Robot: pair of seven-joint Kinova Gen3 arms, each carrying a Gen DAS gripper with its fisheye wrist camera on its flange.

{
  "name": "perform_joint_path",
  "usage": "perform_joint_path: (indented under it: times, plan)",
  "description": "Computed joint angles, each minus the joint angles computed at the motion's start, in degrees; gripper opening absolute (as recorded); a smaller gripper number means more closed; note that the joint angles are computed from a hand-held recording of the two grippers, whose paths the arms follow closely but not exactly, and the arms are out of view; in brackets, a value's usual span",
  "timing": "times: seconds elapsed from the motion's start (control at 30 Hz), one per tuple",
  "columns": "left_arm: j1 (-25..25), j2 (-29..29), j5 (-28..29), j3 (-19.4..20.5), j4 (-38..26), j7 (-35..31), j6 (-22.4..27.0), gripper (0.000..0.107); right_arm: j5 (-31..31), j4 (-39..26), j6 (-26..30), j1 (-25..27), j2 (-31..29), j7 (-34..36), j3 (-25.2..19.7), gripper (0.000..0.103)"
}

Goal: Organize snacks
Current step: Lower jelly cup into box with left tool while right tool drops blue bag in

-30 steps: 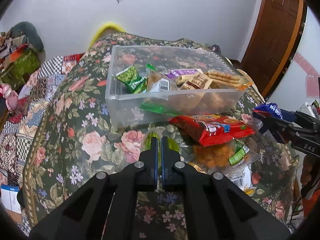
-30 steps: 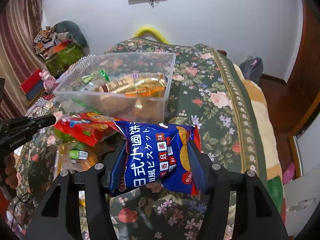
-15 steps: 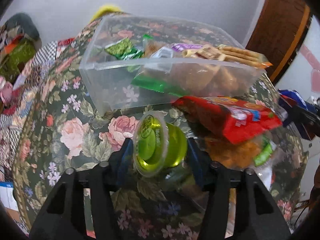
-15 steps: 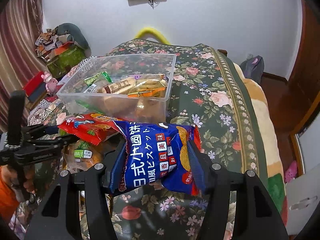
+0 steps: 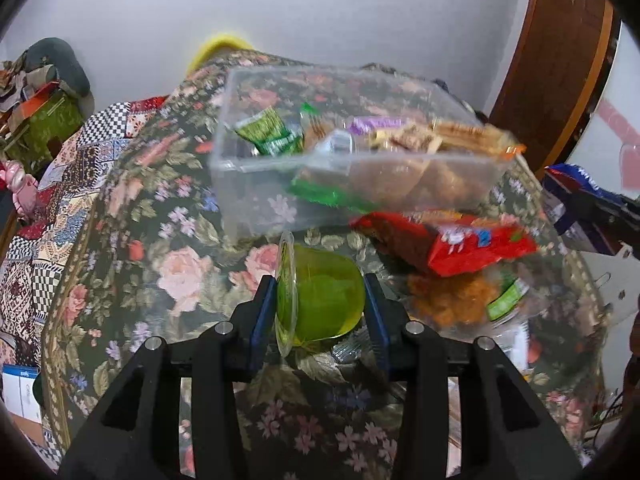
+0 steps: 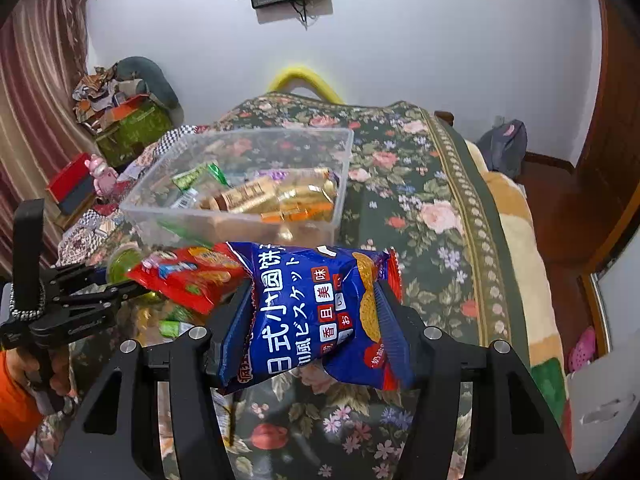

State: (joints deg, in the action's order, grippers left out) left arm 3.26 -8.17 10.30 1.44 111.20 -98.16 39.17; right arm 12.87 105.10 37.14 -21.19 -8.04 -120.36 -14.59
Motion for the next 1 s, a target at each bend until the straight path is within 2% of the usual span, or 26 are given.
perform_joint_path:
  times: [0.2, 0.4, 0.63, 0.9, 1.0]
  plan:
    - [0.0, -3.0, 3.0, -2.0, -2.3, -2.5, 1.3, 0.043, 3.2, -2.9, -0.2, -0.2, 0.6, -1.8, -1.3, 0.055]
    - [-0.3, -2.7, 3.8, -2.2, -5.0, -3.1, 0.8, 0.043, 6.7, -6.8, -1.0, -1.4, 3.3, -3.4, -1.6, 0.055]
    - [-0.6, 0.4, 4.2, -1.8, -8.2, -3.1, 0.4, 0.043, 9.5, -12.0, -0.5, -4.8, 8.2, -4.4, 0.3, 0.055]
    - [-1.9, 6.1, 4.9, -1.0, -12.3, -2.9, 0.4, 0.043, 11.7, -19.8, 3.5, -10.0, 15.6, -4.2, 3.9, 0.055]
    - [-2.4, 7.8, 4.9, -0.6, -13.2, -2.7, 0.1, 0.043, 10.5, -22.2, 5.1, -11.1, 18.0, -2.7, 5.0, 0.055]
